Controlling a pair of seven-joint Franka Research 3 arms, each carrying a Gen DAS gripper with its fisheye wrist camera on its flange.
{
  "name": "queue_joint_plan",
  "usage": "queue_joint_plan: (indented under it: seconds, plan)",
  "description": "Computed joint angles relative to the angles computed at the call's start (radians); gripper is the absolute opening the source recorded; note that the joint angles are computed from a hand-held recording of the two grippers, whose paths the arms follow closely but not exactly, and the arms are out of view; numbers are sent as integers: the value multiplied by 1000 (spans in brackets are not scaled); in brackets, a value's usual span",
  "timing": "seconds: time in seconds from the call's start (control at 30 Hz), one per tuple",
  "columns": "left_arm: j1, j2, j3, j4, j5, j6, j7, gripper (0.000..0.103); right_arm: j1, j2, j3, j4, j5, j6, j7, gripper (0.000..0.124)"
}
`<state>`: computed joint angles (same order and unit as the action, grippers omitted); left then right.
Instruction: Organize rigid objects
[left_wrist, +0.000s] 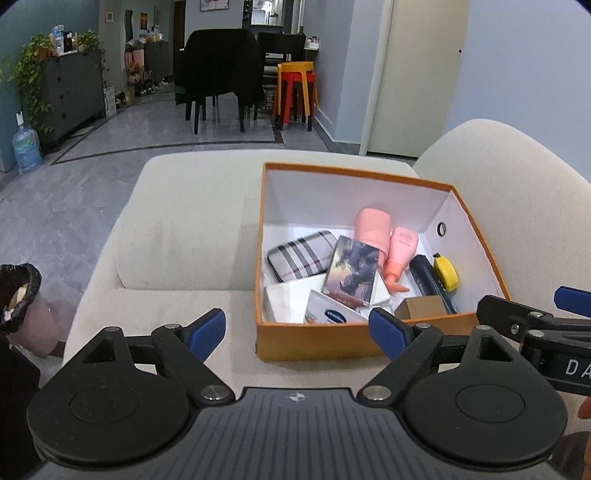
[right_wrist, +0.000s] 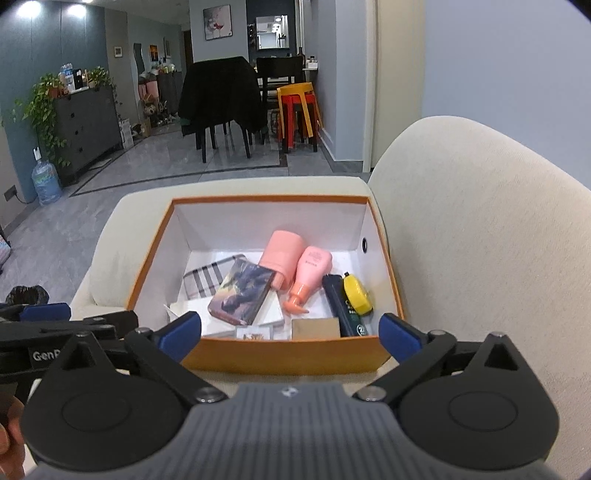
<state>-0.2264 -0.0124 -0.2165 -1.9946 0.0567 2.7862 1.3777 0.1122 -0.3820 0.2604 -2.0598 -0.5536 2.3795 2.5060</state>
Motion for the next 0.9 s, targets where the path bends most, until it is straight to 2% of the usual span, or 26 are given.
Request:
queue_joint_plan:
  seconds: [0.5, 0.9]
  plan:
    - [-11, 11, -9, 1, 43, -28, -41, 102, 9, 0, -2, -21, 4, -23, 11, 100]
    - [-12, 3, -9, -2, 53, -18, -44, 102, 6, -18, 3, -28, 3, -30, 21, 100]
